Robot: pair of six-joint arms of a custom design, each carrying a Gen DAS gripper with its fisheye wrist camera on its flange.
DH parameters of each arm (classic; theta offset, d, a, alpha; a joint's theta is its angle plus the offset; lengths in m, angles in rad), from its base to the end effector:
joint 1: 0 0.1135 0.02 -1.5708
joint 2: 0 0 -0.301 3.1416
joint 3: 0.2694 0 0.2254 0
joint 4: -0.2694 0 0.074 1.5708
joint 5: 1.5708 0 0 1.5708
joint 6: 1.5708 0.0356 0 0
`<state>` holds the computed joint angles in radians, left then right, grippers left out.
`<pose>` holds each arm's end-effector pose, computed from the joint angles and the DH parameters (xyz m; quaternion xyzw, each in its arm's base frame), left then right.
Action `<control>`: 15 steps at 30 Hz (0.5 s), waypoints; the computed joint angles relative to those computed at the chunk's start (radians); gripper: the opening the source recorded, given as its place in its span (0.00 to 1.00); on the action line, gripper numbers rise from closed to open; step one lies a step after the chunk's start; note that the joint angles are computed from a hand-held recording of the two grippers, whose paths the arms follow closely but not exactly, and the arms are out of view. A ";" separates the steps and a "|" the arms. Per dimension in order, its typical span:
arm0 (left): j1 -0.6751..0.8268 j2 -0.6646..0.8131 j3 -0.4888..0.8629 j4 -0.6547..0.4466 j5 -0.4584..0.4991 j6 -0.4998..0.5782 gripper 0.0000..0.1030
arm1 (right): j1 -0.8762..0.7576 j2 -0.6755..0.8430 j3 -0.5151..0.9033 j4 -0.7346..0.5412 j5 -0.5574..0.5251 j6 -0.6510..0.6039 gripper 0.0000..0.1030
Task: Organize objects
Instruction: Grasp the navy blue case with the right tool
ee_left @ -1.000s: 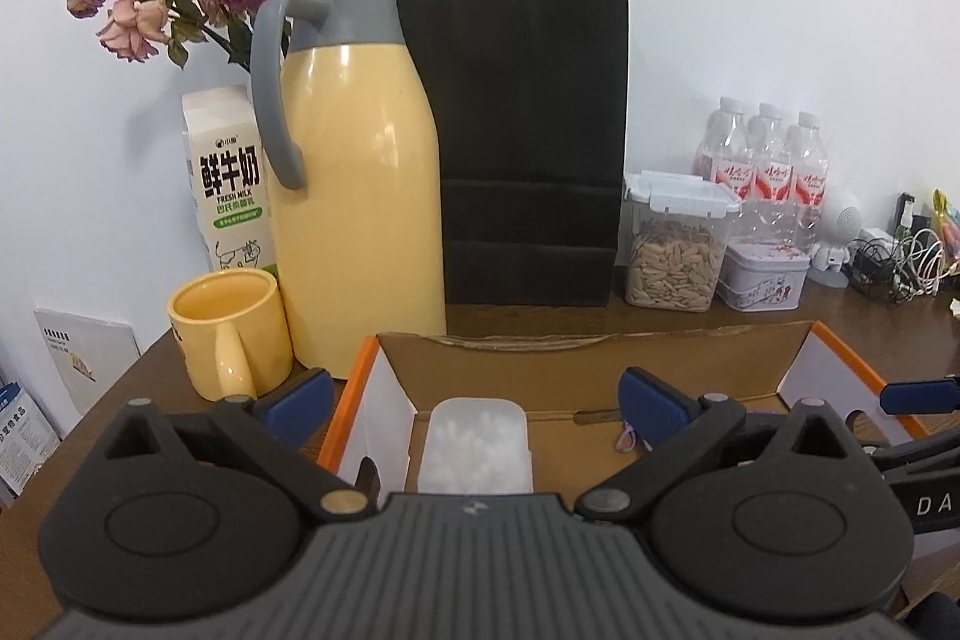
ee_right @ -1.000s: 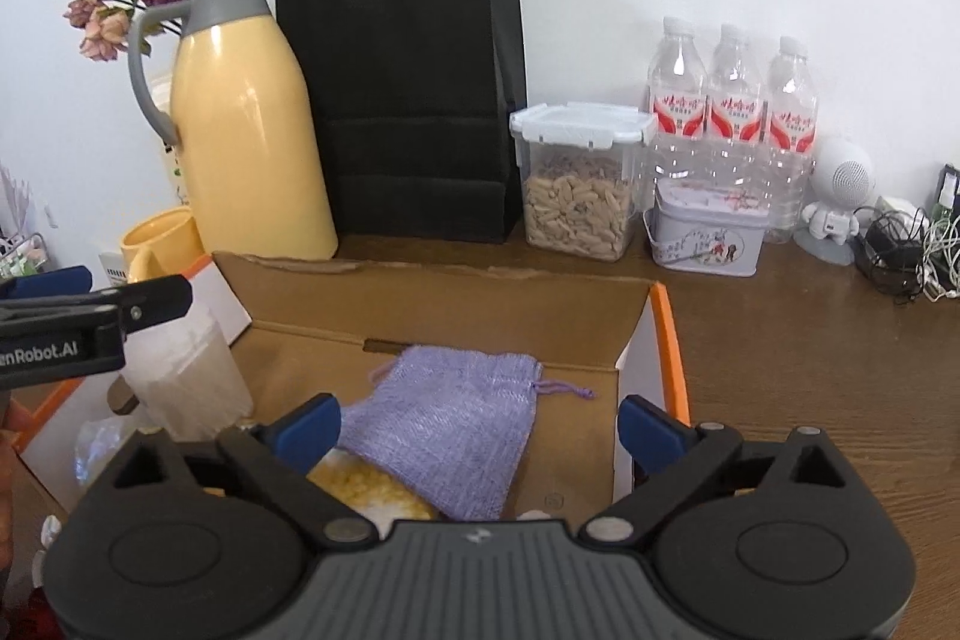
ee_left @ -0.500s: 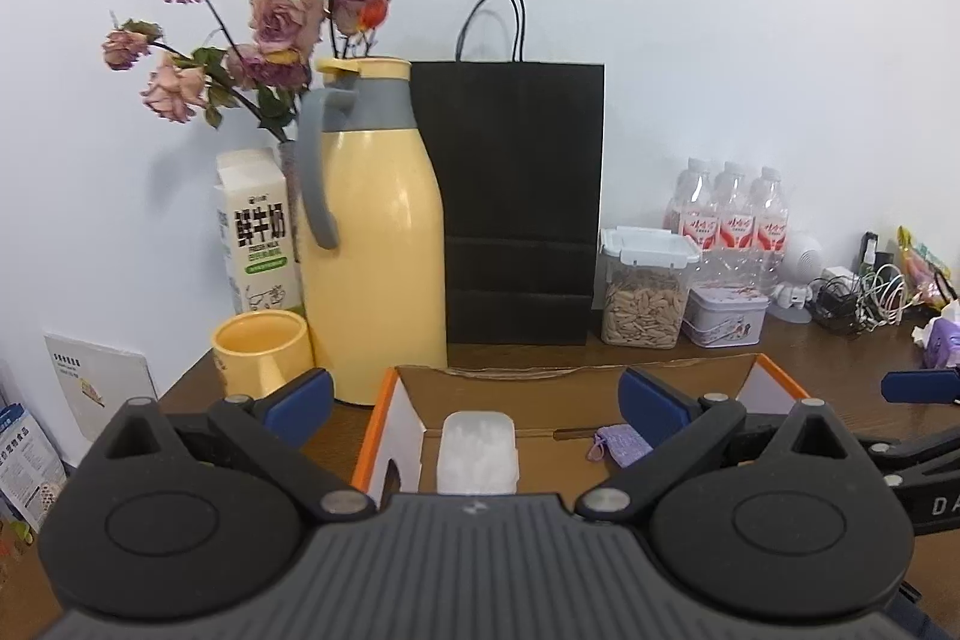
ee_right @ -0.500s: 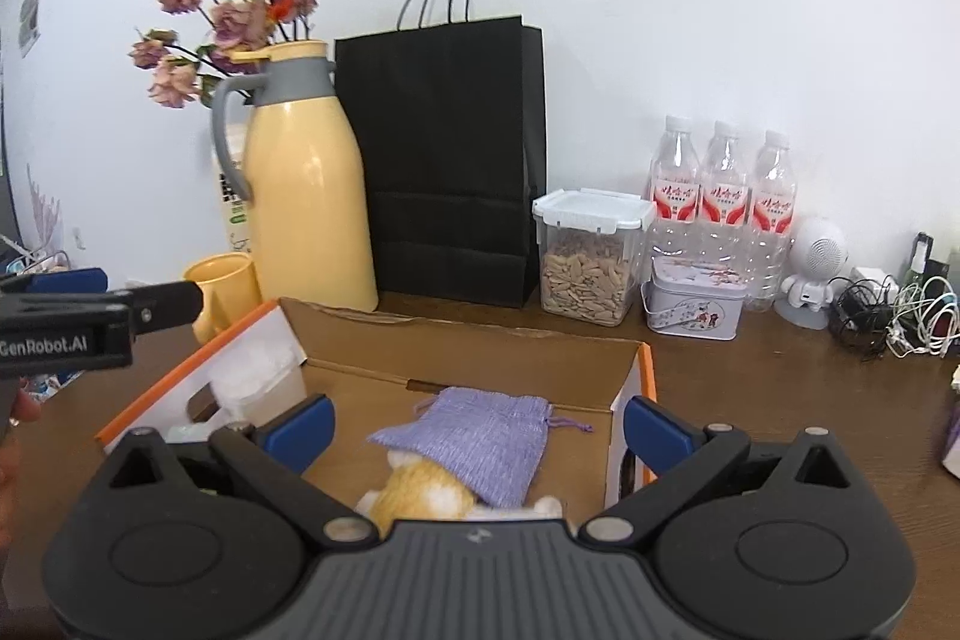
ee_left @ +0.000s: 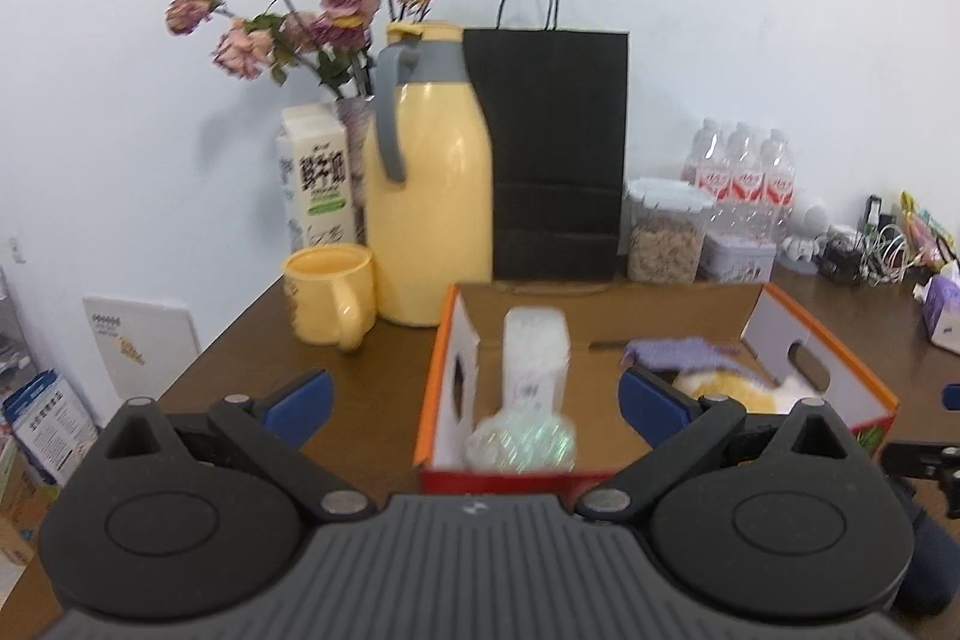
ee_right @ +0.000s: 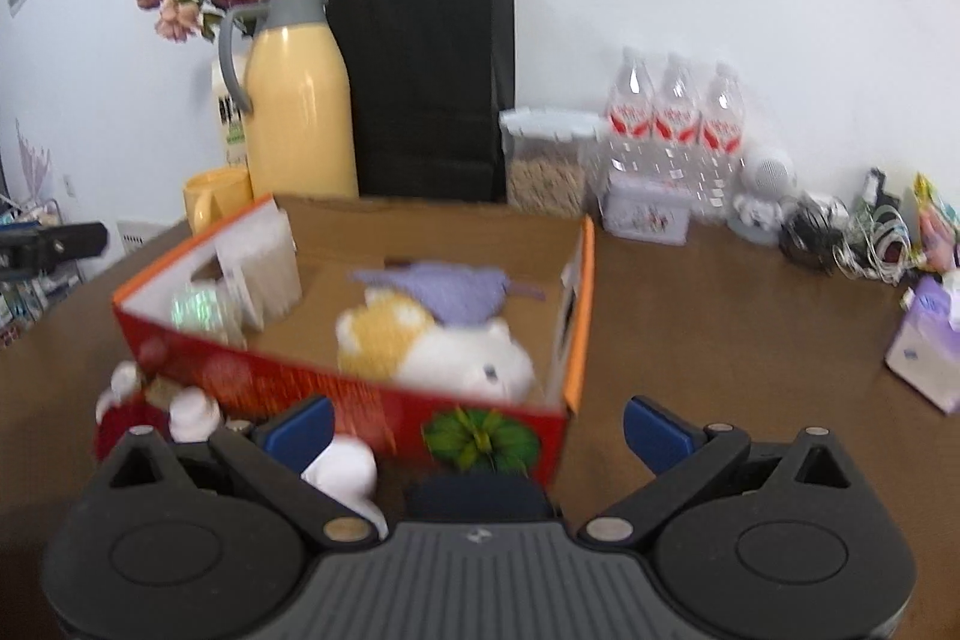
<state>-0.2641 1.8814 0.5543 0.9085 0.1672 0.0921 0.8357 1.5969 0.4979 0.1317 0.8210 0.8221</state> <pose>0.3096 -0.0899 0.1594 0.1928 0.8144 -0.1164 0.5348 0.1775 0.1574 0.1672 0.1126 0.8763 -0.0566 0.4650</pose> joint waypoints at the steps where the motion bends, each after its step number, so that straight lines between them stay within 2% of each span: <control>1: 0.008 0.001 -0.007 -0.004 0.000 0.002 1.00 | 0.015 0.000 -0.009 -0.025 -0.001 0.033 1.00; 7: 0.057 0.024 -0.056 0.001 0.004 0.029 1.00 | 0.081 0.022 -0.061 -0.105 -0.027 0.182 1.00; 15: 0.116 0.050 -0.102 0.006 0.012 0.060 1.00 | 0.106 0.055 -0.122 -0.063 -0.074 0.245 1.00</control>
<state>-0.1482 1.9313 0.4526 0.9149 0.1796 0.1518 0.9421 1.6514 0.3759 0.0682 0.7471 1.0674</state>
